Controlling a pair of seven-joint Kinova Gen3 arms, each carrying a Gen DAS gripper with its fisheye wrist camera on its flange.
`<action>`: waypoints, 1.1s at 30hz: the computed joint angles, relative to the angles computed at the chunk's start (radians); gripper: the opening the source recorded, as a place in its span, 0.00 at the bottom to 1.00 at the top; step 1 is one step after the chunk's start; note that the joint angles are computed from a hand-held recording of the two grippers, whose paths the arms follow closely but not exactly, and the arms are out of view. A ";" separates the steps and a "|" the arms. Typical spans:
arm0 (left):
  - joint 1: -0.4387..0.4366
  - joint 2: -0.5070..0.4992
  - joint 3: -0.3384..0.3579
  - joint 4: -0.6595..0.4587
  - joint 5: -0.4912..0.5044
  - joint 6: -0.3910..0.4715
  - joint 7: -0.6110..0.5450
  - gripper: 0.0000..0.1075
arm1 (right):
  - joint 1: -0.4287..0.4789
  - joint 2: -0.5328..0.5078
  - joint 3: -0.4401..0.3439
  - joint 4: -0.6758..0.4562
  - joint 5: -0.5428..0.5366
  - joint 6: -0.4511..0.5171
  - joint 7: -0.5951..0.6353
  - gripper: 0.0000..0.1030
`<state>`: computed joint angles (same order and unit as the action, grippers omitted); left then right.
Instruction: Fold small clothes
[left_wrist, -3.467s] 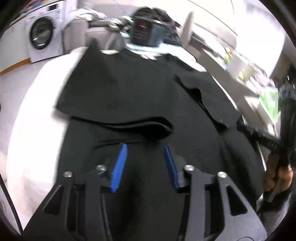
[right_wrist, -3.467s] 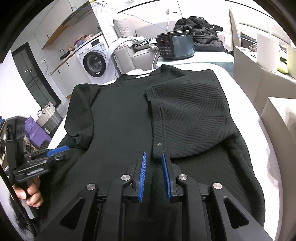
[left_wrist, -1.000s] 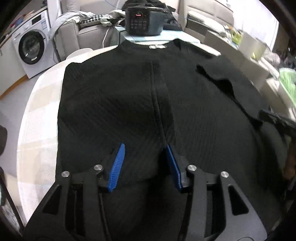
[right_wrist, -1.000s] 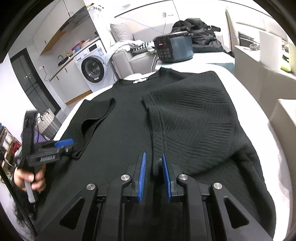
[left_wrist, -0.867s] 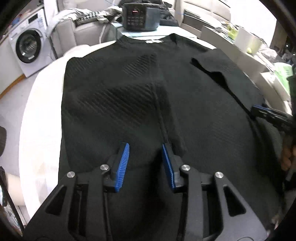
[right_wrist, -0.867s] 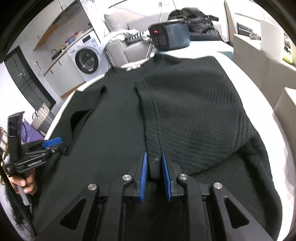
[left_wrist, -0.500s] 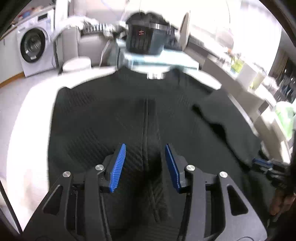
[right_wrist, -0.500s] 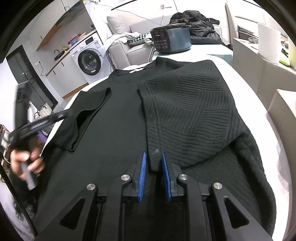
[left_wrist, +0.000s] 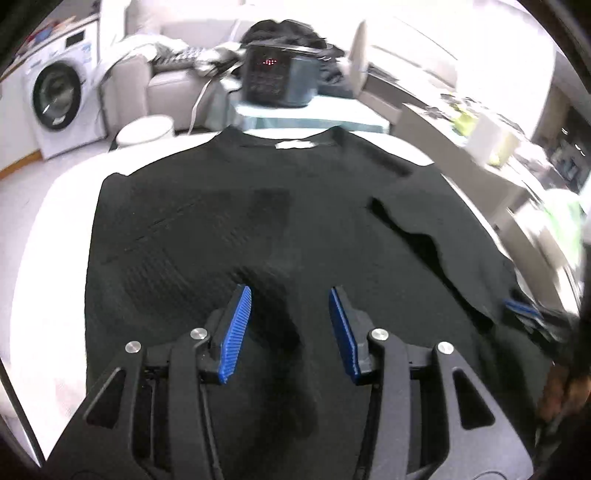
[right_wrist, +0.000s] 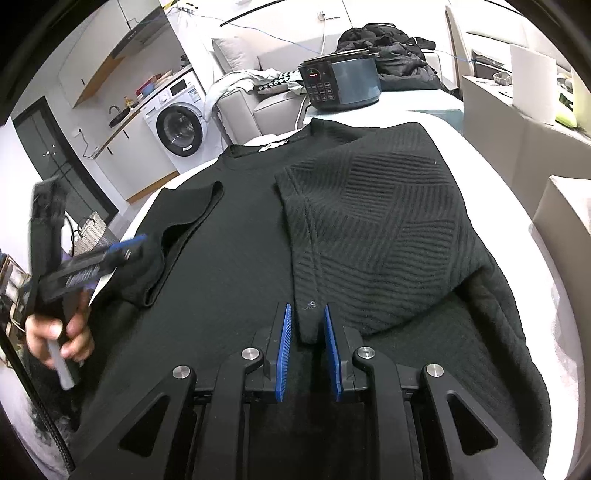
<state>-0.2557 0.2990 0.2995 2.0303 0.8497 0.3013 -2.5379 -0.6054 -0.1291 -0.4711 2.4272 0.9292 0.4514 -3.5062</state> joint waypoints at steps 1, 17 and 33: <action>0.042 0.035 -0.045 -0.032 -0.035 0.022 0.041 0.38 | -0.001 -0.003 0.001 0.001 -0.006 0.000 0.005 0.18; 0.055 -0.026 -0.035 0.041 -0.013 0.076 -0.049 0.44 | 0.031 0.055 0.020 -0.006 0.076 -0.052 -0.040 0.18; -0.026 -0.457 -0.356 0.406 0.044 0.191 -0.173 0.77 | -0.013 -0.024 0.038 0.014 -0.226 -0.017 0.231 0.28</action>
<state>-0.2816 -0.1584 -0.0565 2.4365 0.8934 0.4928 -2.7110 -0.6188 -0.1531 -0.4326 2.4415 0.7036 0.4344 -3.2755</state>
